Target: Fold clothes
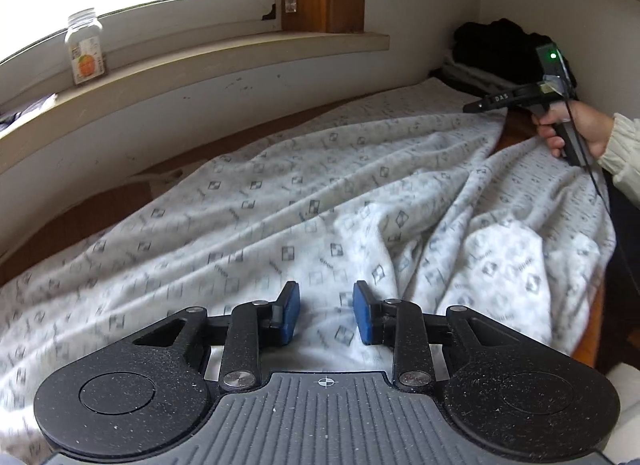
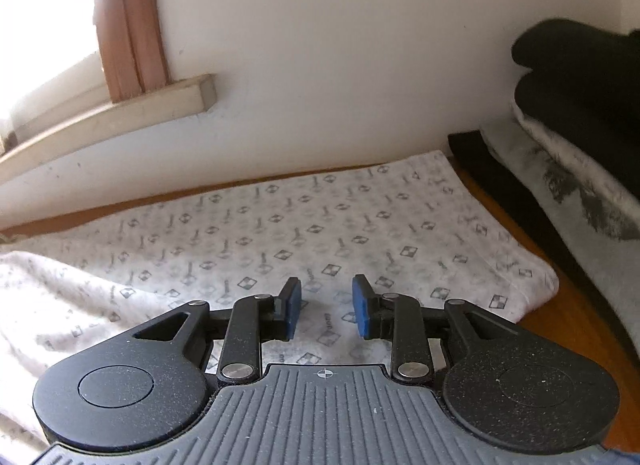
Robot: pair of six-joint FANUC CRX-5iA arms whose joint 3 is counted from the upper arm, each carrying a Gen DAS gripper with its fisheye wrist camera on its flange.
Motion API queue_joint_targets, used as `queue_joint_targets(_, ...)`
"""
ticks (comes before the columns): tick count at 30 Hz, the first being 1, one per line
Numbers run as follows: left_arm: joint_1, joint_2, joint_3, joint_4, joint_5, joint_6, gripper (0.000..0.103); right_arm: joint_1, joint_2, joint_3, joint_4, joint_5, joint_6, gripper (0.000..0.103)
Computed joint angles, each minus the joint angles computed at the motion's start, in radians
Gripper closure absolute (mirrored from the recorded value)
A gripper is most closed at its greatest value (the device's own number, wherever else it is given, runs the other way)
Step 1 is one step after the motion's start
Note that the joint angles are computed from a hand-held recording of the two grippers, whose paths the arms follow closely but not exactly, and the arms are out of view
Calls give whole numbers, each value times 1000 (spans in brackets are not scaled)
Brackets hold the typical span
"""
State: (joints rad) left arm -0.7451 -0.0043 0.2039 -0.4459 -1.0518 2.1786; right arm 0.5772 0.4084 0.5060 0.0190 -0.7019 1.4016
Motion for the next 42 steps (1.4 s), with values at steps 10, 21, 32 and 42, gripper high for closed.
queue_joint_targets(10,3,-36,42,-136,-111,77,66,69,8,29,30,-22,135,61)
queue_joint_targets(21,87,-146,-93,-201,-178,228,63,199,85,286,-347,-235,431,61)
queue_joint_targets(32,20,-195,-153,-276,-192,320,62,285,24,202,-430,-305,576,62)
queue_joint_targets(42,33,-214,-129,-305,-223,300,51,280,45,241,-420,-308,596,61)
